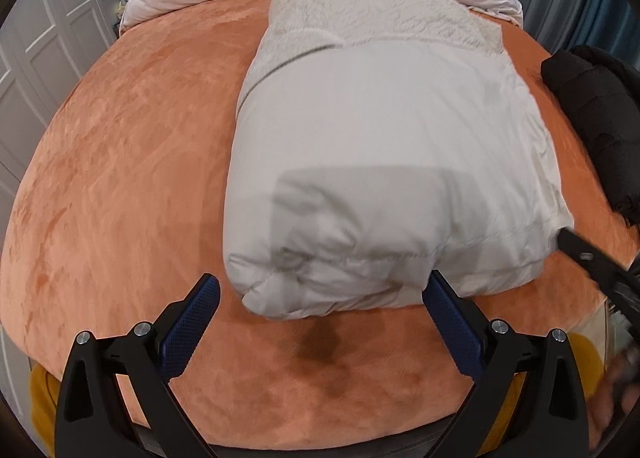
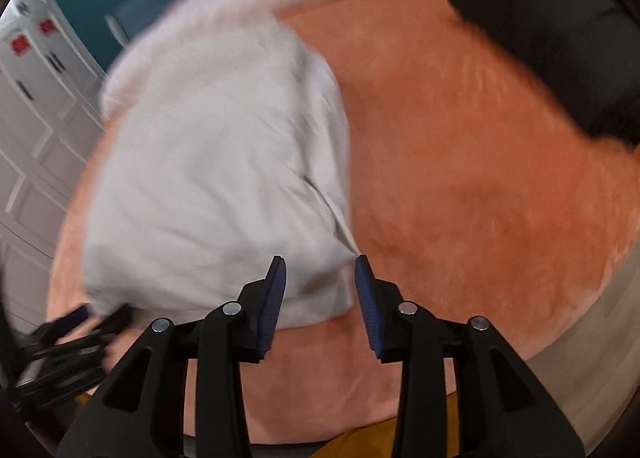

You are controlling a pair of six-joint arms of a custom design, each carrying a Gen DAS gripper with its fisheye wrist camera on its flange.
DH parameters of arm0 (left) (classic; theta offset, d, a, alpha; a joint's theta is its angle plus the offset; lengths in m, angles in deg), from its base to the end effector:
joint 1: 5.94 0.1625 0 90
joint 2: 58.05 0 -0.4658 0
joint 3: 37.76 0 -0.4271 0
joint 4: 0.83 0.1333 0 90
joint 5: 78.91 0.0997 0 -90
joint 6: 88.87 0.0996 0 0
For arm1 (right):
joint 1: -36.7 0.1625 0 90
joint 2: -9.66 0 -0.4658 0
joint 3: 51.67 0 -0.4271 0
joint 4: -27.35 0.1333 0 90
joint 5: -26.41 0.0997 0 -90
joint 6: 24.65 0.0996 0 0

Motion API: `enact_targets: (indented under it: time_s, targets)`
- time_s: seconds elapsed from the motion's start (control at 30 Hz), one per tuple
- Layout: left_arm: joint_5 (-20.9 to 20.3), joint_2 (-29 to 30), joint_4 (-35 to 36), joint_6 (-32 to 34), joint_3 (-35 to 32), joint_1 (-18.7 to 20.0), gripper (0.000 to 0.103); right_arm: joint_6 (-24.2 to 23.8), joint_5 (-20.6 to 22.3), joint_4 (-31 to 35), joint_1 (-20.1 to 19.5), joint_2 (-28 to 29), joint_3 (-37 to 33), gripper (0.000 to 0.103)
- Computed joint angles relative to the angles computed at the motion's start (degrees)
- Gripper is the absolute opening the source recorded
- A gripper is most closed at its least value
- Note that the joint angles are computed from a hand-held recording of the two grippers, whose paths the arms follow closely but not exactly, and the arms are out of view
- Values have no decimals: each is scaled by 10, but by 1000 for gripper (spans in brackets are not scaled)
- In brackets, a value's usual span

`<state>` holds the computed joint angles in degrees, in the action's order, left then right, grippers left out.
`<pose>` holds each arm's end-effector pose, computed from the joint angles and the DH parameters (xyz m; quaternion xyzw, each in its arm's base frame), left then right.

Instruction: Fold large clothes

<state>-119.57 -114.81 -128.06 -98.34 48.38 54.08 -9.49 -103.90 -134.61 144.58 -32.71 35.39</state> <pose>-0.1864 -0.7411 0.2919 0.1333 0.8972 -0.1991 0.3710 0.3023 -0.7128 0.1542 -0.0595 -0.9140 0.3074 0.2581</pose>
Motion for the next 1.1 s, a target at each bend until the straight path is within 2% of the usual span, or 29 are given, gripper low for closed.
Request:
enact_targets:
  time_s: [0.07,0.13,0.2,0.27,0.33,0.4,0.43,0.5,0.63,0.7,0.87,1.1]
  targets:
    - [25,2,12,-4,2,3,98,27,29,22,-22,3,6,40]
    - [48,-1,50,-30,0,12,98,19,42,-7,-26,-3,20,40]
    - [36,-17,59,-50,5,20,97,31,38,24,-24,-9,13,41]
    - [21,-34,38,-42,14,22,97,37,38,28,-22,-17,15,42]
    - [20,-48,8,-19,20,18,97,30,61,-17,-21,-31,29,43]
    - [3,-57,-23,-3,15,14,97,32,69,-59,-20,-42,35,53]
    - [-4,-58,-38,1,11,13,98,32,77,-77,-21,-45,35,62]
    - [-20,-51,-55,7,-10,10,98,35,108,-106,-27,-48,28,73]
    - [-28,-21,-54,18,-57,9,98,36,103,-81,-28,-23,-25,77]
    - [-40,-6,-42,10,-80,12,98,33,99,-60,-29,-8,-48,82]
    - [-69,25,0,-23,-132,20,98,33,106,-3,-34,14,-78,84]
    - [-103,71,49,-42,-198,38,98,51,144,20,-50,36,-97,92]
